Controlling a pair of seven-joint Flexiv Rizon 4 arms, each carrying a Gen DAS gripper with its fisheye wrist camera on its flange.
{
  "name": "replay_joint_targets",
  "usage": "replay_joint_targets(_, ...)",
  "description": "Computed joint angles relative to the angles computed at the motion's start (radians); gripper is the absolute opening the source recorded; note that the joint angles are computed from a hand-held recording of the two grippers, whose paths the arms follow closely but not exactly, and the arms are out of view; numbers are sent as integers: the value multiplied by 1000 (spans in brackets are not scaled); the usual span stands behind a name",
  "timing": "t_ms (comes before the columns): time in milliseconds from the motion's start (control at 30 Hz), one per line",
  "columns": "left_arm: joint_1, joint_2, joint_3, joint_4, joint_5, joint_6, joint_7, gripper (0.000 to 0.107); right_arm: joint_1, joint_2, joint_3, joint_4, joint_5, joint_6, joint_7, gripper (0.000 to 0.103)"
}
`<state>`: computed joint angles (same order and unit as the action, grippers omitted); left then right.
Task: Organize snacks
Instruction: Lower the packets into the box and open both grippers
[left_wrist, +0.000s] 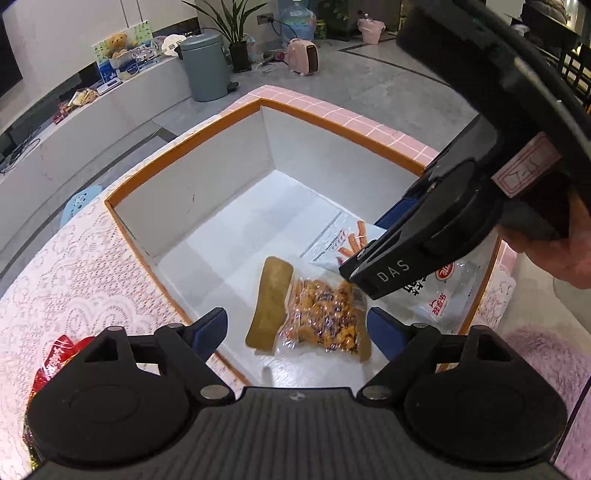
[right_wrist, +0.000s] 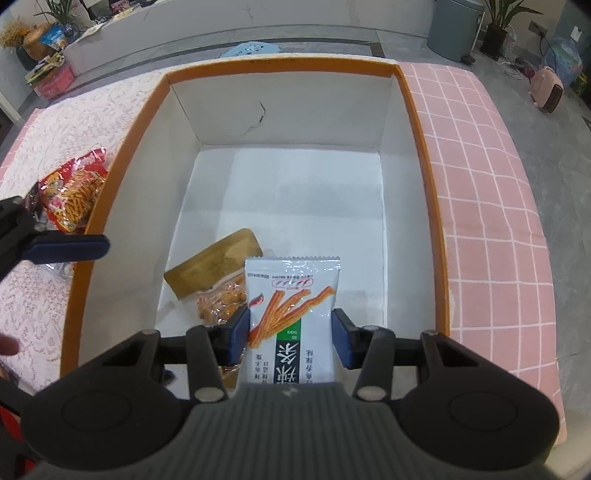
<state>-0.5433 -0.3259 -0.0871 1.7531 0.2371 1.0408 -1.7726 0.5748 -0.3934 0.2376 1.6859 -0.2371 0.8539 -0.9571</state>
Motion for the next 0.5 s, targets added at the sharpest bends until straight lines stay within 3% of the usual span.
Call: replay_joint_targets(500,9,61,-7,75,-9,51,9,89,28,0,-16,-15,-54,-58,69,54)
